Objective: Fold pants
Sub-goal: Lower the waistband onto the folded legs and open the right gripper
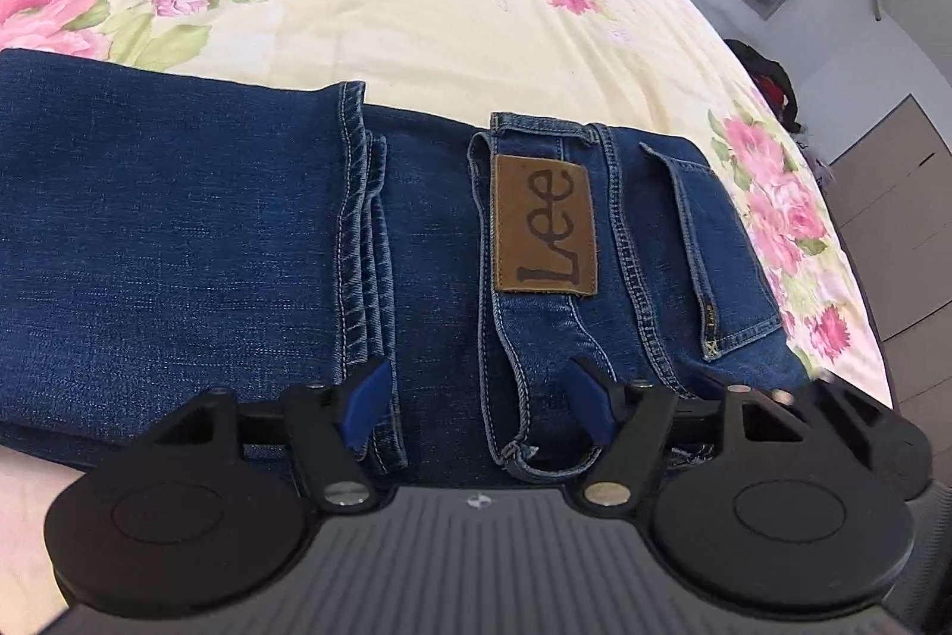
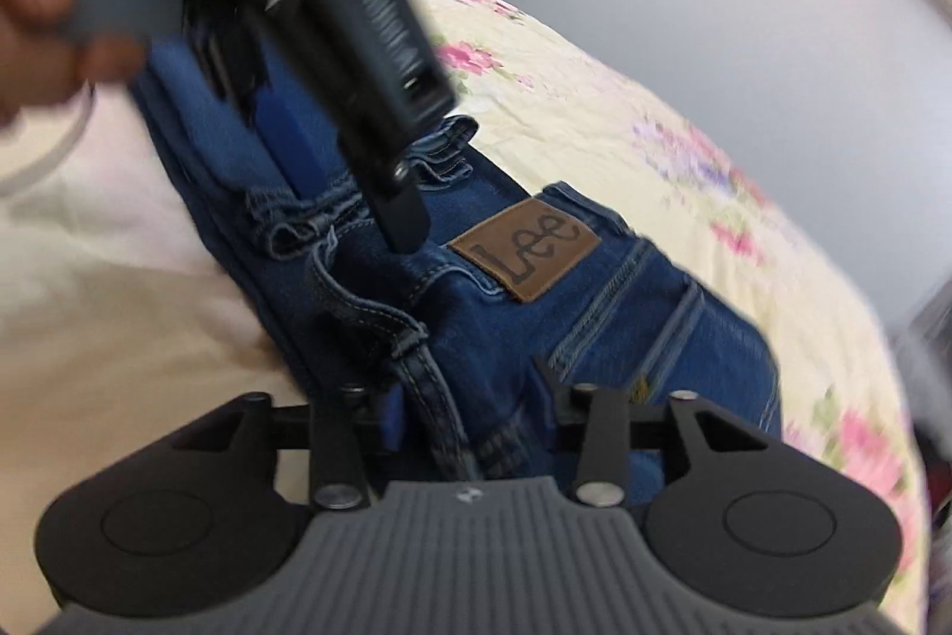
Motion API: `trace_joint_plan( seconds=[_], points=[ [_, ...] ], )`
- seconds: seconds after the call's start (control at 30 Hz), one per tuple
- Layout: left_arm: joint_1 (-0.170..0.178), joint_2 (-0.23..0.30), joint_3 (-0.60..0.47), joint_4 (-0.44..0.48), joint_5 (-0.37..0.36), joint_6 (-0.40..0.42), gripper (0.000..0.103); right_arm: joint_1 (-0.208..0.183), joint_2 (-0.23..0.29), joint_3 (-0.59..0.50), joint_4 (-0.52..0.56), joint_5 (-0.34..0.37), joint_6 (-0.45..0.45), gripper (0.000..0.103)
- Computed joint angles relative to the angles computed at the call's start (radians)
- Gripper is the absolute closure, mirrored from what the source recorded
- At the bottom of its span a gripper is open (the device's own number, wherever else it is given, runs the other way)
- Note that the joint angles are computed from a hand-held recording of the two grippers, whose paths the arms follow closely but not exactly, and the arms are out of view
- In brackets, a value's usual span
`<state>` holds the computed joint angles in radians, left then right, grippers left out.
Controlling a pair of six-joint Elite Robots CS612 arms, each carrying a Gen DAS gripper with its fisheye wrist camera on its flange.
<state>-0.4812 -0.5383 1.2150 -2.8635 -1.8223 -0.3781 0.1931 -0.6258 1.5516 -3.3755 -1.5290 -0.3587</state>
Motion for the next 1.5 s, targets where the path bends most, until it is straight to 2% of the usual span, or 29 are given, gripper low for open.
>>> trace_joint_plan(
  seconds=[0.07, 0.13, 0.23, 0.33, 0.4, 0.47, 0.5, 0.53, 0.57, 0.63, 0.7, 0.77, 0.87, 0.93, 1.07, 1.13, 1.17, 1.2, 1.27, 1.37, 1.4, 1.43, 1.5],
  points=[
    [0.007, 0.01, -0.012, -0.002, -0.037, -0.031, 0.025, -0.036, -0.031, 0.041, 0.0, 0.108, 0.113, 0.051],
    [0.016, 0.022, -0.026, -0.004, -0.089, -0.07, 0.024, -0.067, -0.051, 0.072, -0.028, 0.17, 0.237, 0.051],
    [0.02, 0.033, -0.039, 0.005, -0.129, -0.113, 0.02, -0.108, -0.06, 0.102, -0.111, 0.141, 0.516, 0.049],
    [0.021, 0.045, -0.057, 0.033, -0.169, -0.123, 0.019, -0.128, -0.058, 0.115, -0.123, 0.046, 0.74, 0.048],
    [0.024, 0.057, -0.074, 0.046, -0.215, -0.139, 0.019, -0.133, -0.056, 0.118, -0.099, 0.007, 0.822, 0.047],
    [0.025, 0.069, -0.088, 0.047, -0.249, -0.152, 0.02, -0.15, -0.054, 0.126, -0.085, 0.041, 0.898, 0.046],
    [0.023, 0.071, -0.093, 0.042, -0.242, -0.156, 0.021, -0.159, -0.053, 0.13, -0.086, 0.065, 0.933, 0.046],
    [0.022, 0.073, -0.093, 0.032, -0.233, -0.158, 0.033, -0.165, -0.05, 0.131, -0.091, 0.081, 0.957, 0.046],
    [0.021, 0.075, -0.091, 0.01, -0.234, -0.163, 0.068, -0.17, -0.037, 0.118, -0.091, 0.105, 0.984, 0.045],
    [0.024, 0.083, -0.092, -0.039, -0.265, -0.189, 0.077, -0.18, -0.022, 0.107, -0.089, 0.148, 1.026, 0.044],
    [0.017, 0.062, -0.06, -0.104, -0.216, -0.129, 0.08, -0.191, -0.011, 0.098, -0.095, 0.176, 1.063, 0.044],
    [0.012, 0.036, -0.022, -0.165, -0.174, -0.089, 0.08, -0.188, -0.008, 0.096, -0.13, 0.164, 1.052, 0.044],
    [0.021, 0.021, 0.009, -0.238, -0.167, -0.151, 0.08, -0.17, -0.009, 0.091, -0.16, 0.126, 0.967, 0.044],
    [0.024, 0.02, 0.009, -0.2, -0.152, -0.152, 0.08, -0.16, -0.009, 0.086, -0.168, 0.107, 0.918, 0.044],
    [0.017, 0.035, 0.002, -0.111, -0.116, -0.113, 0.078, -0.131, -0.029, 0.094, -0.129, -0.009, 0.828, 0.045],
    [0.012, 0.044, 0.0, -0.1, -0.097, -0.105, 0.077, -0.136, -0.036, 0.116, -0.159, 0.031, 0.855, 0.053],
    [0.009, 0.047, -0.003, -0.093, -0.086, -0.102, 0.076, -0.14, -0.042, 0.122, -0.133, 0.061, 0.863, 0.064],
    [0.008, 0.048, -0.007, -0.083, -0.077, -0.103, 0.075, -0.14, -0.052, 0.123, -0.067, 0.084, 0.862, 0.069],
    [0.007, 0.047, -0.01, -0.071, -0.077, -0.11, 0.075, -0.128, -0.073, 0.119, 0.093, 0.089, 0.84, 0.073],
    [0.008, 0.042, -0.008, -0.062, -0.081, -0.11, 0.07, -0.094, -0.102, 0.109, 0.25, 0.032, 0.755, 0.073],
    [0.01, 0.042, -0.011, -0.062, -0.085, -0.113, 0.07, -0.094, -0.11, 0.106, 0.309, 0.054, 0.742, 0.074],
    [0.013, 0.039, -0.006, -0.065, -0.093, -0.116, 0.069, -0.094, -0.115, 0.11, 0.333, 0.082, 0.73, 0.074],
    [0.016, 0.034, 0.004, -0.076, -0.101, -0.113, 0.067, -0.094, -0.128, 0.128, 0.309, 0.072, 0.734, 0.074]
  ],
)
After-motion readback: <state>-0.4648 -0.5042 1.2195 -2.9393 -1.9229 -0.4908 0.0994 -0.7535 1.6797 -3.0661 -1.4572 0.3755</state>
